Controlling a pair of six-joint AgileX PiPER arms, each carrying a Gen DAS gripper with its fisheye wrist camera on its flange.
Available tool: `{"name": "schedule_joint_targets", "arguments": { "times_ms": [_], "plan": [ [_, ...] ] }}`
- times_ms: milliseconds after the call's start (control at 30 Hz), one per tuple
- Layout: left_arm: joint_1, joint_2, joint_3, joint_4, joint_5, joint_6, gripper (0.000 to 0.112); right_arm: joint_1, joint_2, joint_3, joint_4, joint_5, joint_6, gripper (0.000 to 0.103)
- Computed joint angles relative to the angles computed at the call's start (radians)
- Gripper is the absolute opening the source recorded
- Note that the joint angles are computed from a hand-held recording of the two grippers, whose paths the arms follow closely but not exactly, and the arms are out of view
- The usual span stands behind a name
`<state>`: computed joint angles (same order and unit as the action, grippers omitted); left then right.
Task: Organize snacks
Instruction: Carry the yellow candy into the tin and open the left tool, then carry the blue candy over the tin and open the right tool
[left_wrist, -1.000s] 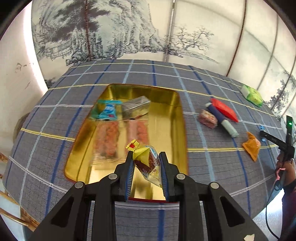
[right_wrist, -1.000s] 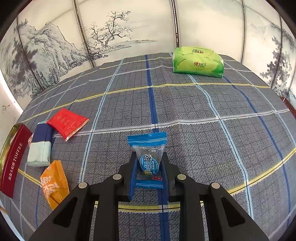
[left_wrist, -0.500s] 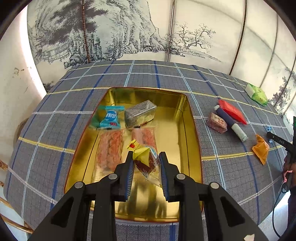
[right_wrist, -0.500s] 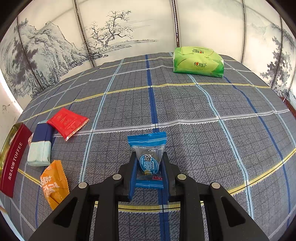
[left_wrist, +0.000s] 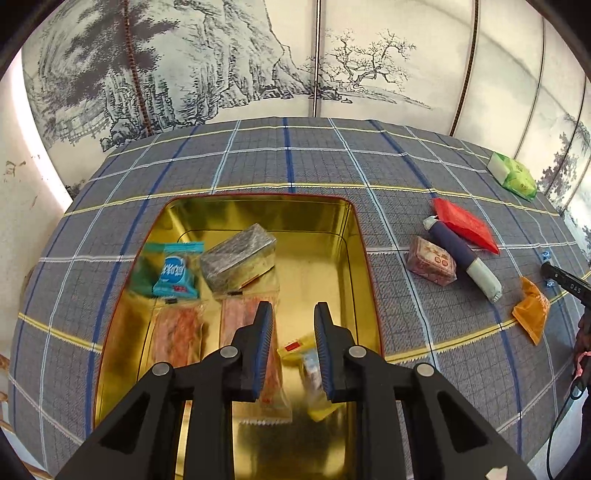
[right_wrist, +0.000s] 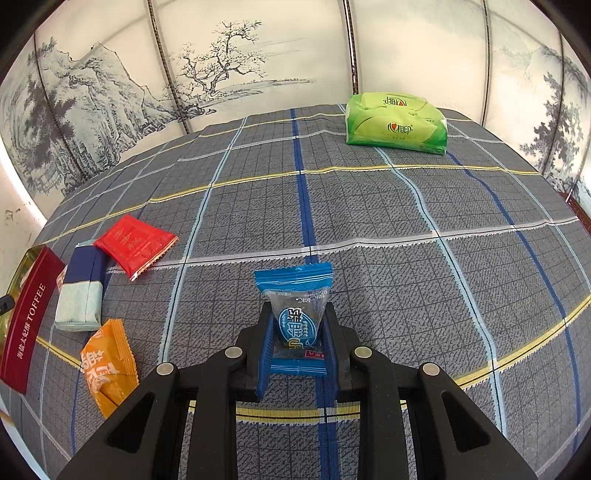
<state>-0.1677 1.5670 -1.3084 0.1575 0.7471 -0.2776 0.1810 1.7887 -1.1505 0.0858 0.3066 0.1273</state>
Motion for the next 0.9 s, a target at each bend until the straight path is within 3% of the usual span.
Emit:
{"name": "schedule_joint_targets", "arguments": {
  "times_ms": [233, 433, 533, 700, 767, 800, 900],
  "plan": [
    [-0.013, -0.012, -0.001, 0.023, -0.009, -0.029, 0.02, -0.001, 0.001, -0.001, -0.002, 0.0, 0.001, 0.025],
    [-0.01, -0.135, 0.113, 0.096, -0.042, -0.178, 0.022, 0.0, 0.003, 0.0, 0.002, -0.003, -0.007, 0.025],
    [0.008, -0.218, 0.175, 0.133, -0.03, -0.244, 0.034, 0.007, 0.003, 0.0, -0.039, -0.002, 0.03, 0.025],
    [0.054, -0.33, 0.258, 0.078, 0.005, -0.198, 0.046, 0.044, -0.039, 0.053, -0.1, -0.012, 0.088, 0.025],
    [0.059, -0.364, 0.278, 0.064, 0.028, -0.176, 0.067, 0.051, -0.069, 0.095, -0.07, -0.028, 0.073, 0.025],
    [0.057, -0.385, 0.293, 0.067, 0.031, -0.179, 0.071, 0.054, -0.083, 0.115, -0.049, -0.036, 0.061, 0.025],
    [-0.018, -0.443, 0.328, 0.205, 0.057, -0.303, 0.094, 0.075, -0.134, 0.165, -0.053, -0.046, 0.08, 0.025]
  ]
}}
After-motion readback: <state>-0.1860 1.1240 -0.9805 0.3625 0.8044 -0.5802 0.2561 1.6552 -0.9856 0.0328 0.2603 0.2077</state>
